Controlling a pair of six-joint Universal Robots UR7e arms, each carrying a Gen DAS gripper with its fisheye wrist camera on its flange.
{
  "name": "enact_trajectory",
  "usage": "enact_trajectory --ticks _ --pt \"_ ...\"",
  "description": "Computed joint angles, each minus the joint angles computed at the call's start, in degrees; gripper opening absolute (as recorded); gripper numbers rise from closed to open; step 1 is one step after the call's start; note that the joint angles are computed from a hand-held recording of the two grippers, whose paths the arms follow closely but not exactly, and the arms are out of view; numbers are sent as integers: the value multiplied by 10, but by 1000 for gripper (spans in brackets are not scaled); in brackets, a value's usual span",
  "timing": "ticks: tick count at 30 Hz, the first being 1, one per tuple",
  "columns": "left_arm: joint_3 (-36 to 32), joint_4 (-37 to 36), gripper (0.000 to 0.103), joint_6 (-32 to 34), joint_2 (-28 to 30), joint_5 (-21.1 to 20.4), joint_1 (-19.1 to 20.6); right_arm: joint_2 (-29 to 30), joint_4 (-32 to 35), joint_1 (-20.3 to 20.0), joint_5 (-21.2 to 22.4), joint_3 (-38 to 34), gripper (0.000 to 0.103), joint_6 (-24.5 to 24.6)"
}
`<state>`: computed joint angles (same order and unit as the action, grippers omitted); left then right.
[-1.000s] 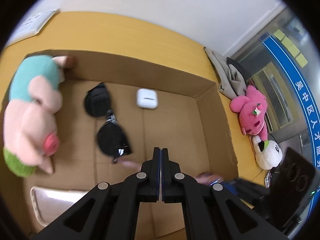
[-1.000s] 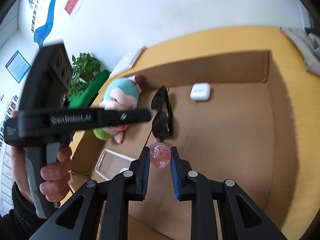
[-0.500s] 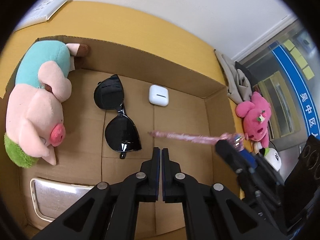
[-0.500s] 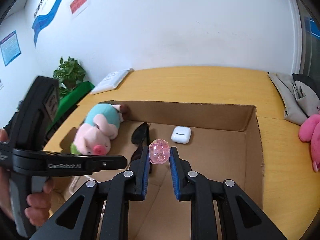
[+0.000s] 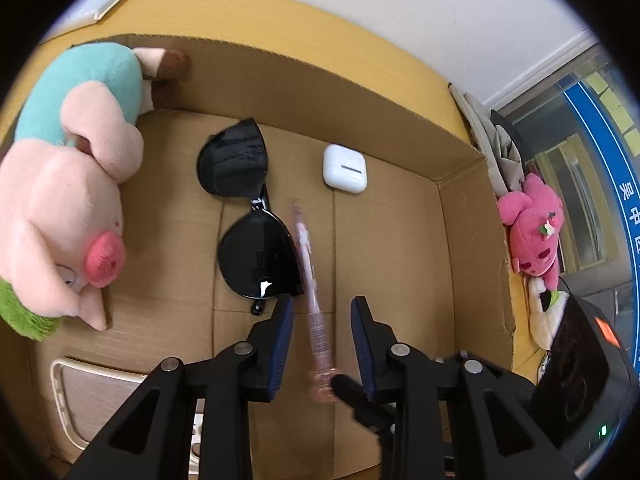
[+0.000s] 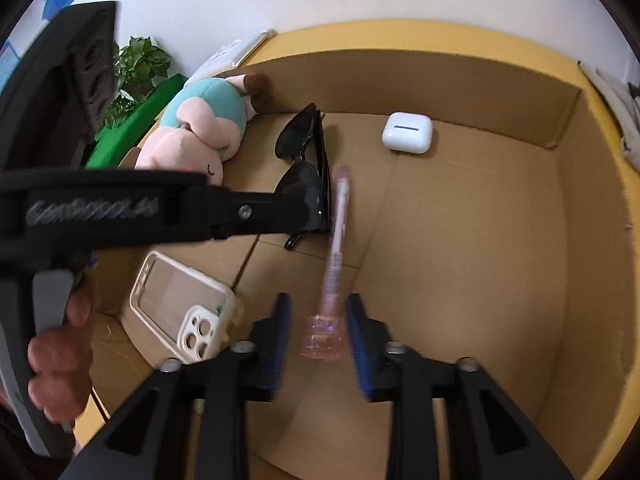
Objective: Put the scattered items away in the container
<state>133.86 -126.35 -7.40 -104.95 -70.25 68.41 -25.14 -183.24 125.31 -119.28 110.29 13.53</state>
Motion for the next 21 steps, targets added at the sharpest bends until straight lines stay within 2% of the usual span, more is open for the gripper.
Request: enact_trajectory --ticks 1,3,5,7,10,13,16,21 --pt "-1 0 28 0 -2 2 1 2 -4 -4 7 -3 62 2" --pt "-3 5 29 3 -9 7 0 7 -15 -15 33 -6 77 4" --pt "-5 12 30 7 -17 12 0 9 -25 -12 38 -7 79 -4" --pt "-2 21 30 16 -33 16 -3 6 -43 4 24 -1 88 -20" --pt "10 42 30 32 -80 23 -16 -12 -73 31 11 24 92 -34" --pt "33 78 32 40 -151 55 -52 -38 -96 54 3 60 95 -31" --pt "54 128 42 28 -225 87 -89 -56 -134 77 -12 102 97 -5" --pt "85 239 42 -27 -357 140 -165 -47 -184 116 -65 137 97 61"
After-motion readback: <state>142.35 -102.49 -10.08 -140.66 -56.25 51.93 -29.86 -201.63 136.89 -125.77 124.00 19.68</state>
